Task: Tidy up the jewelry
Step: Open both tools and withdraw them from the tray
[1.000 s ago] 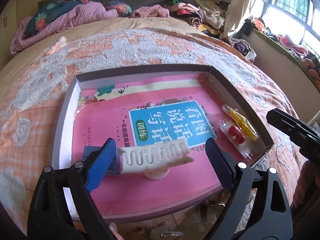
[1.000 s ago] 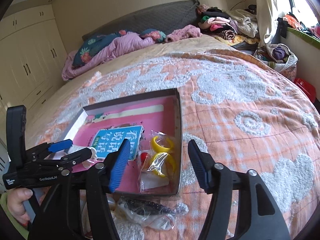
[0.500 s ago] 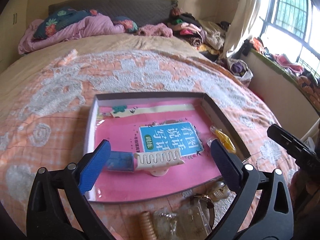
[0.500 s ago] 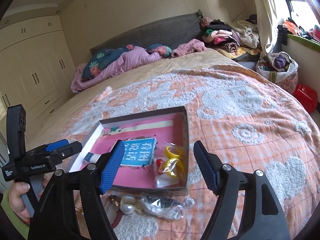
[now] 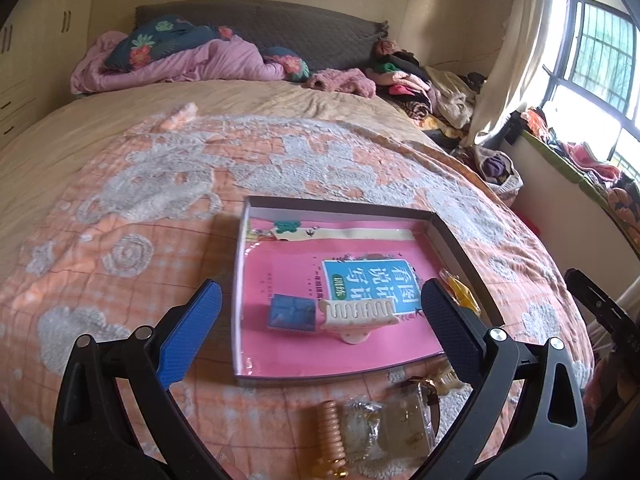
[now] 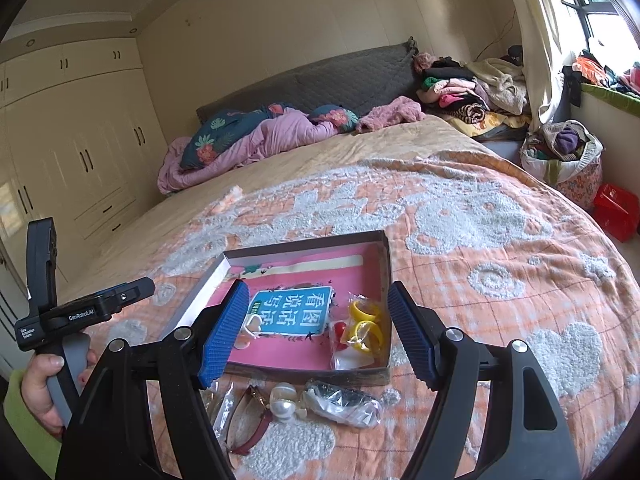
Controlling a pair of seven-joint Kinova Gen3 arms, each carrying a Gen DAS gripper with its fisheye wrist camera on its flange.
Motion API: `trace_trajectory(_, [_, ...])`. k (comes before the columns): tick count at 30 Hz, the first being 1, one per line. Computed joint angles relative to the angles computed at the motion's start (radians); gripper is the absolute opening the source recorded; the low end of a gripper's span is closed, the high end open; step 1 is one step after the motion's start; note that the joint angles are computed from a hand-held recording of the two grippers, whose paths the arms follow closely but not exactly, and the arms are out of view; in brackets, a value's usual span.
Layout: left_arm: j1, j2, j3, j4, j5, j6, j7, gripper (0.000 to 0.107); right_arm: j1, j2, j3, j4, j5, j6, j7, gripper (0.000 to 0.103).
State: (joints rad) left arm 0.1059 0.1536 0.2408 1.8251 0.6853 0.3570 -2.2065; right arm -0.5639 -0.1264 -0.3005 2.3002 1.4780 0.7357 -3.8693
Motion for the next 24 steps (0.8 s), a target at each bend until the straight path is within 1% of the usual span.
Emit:
trace_trajectory(5, [-0.009,-0.029,-0.010,0.023,0.027,0.009,-0.018,0.093,-0.011,-0.017,-0.016,0.004,-0.010,0.018,-0.001,0.071])
trace_trajectory(8, [-0.013,-0.046,-0.019,0.037,0.062,0.014,-0.049,0.093,-0.020,-0.026,-0.028,0.003,-0.017,0.032,0.005,0.071])
trace_trajectory(14, [-0.004,-0.078,-0.050,0.065,0.112,0.025,-0.095,0.093,-0.032,-0.035,-0.045,-0.001,-0.029,0.053,0.017,0.071])
trace_trajectory(18, [0.006,-0.097,-0.073,0.089,0.123,0.031,-0.108,0.093,-0.041,-0.040,-0.053,-0.001,-0.035,0.051,0.027,0.071])
trace_trajectory(24, [0.020,-0.113,-0.100,0.113,0.113,0.038,-0.104,0.093,-0.053,-0.031,-0.060,-0.006,-0.039,0.038,0.035,0.071])
